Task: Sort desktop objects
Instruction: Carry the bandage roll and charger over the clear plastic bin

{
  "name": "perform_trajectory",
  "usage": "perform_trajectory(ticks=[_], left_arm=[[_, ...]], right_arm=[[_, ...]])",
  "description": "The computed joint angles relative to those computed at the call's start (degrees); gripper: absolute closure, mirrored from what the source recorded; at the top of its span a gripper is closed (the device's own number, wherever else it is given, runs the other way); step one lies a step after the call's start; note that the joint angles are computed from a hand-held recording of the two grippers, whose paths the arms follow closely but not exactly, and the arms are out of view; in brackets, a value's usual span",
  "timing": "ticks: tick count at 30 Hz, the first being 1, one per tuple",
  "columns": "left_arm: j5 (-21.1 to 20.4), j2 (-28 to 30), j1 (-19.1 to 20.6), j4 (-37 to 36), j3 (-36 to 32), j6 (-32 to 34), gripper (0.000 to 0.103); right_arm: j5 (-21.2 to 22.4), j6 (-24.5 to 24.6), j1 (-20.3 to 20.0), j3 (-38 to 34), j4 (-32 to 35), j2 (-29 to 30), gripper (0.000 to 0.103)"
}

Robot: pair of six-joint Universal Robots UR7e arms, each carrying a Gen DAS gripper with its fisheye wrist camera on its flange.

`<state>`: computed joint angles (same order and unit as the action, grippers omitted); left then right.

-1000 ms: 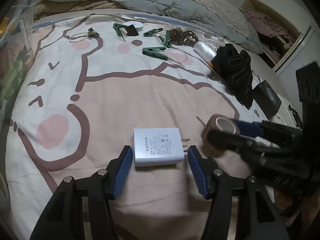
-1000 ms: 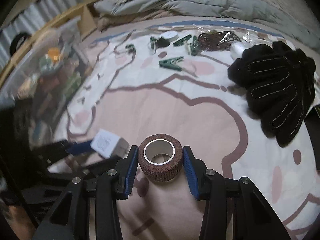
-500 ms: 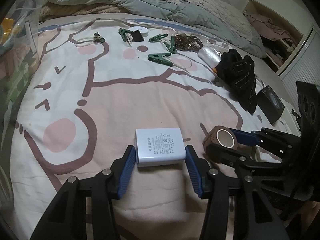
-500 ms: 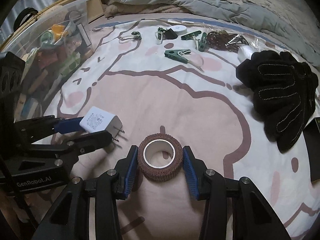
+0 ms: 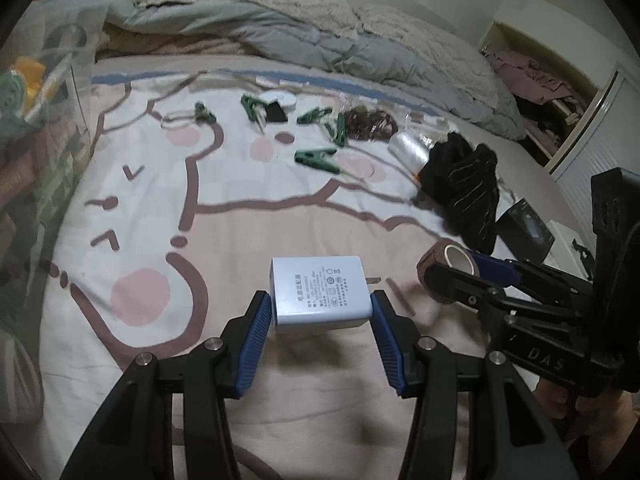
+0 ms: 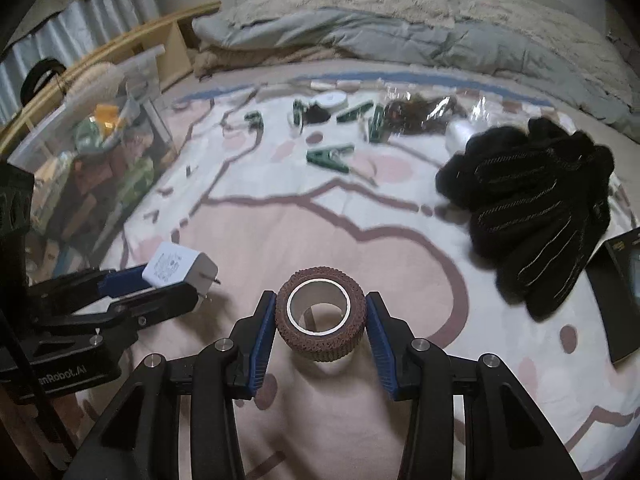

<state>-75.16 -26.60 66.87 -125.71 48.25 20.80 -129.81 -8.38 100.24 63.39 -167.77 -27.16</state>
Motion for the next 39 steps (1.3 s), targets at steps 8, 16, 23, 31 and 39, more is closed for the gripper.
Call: perform_trajectory(ticks=[8, 16, 23, 31, 39], left_arm=[[-3.9, -2.9, -0.7, -4.6, 2.5, 0.5, 0.053], [-6.6, -5.8, -1.5, -8.6, 4.8, -0.4, 0.053], [-6.9, -10.2, -2.9, -11.1, 8.4, -0.3, 0.053], [-5.4, -17.8, -5.5, -13.0, 12.8, 1.0, 0.053], [-3.9, -24.0, -7.0, -12.2, 14.3, 1.6, 0.053]], right_arm=[[1.7, -4.3, 1.5, 0.8, -9.4, -0.6, 0.058], [2.0, -6.8, 3.5, -0.1, -13.9, -0.6, 0.058], [1.3, -8.9, 6.6, -1.4, -14.4, -0.8, 0.058], [0.8, -9.3, 10.7, -3.0, -13.0, -0.8, 0.058], [-0.5, -11.9, 15.7, -7.4, -13.3, 0.9, 0.058]])
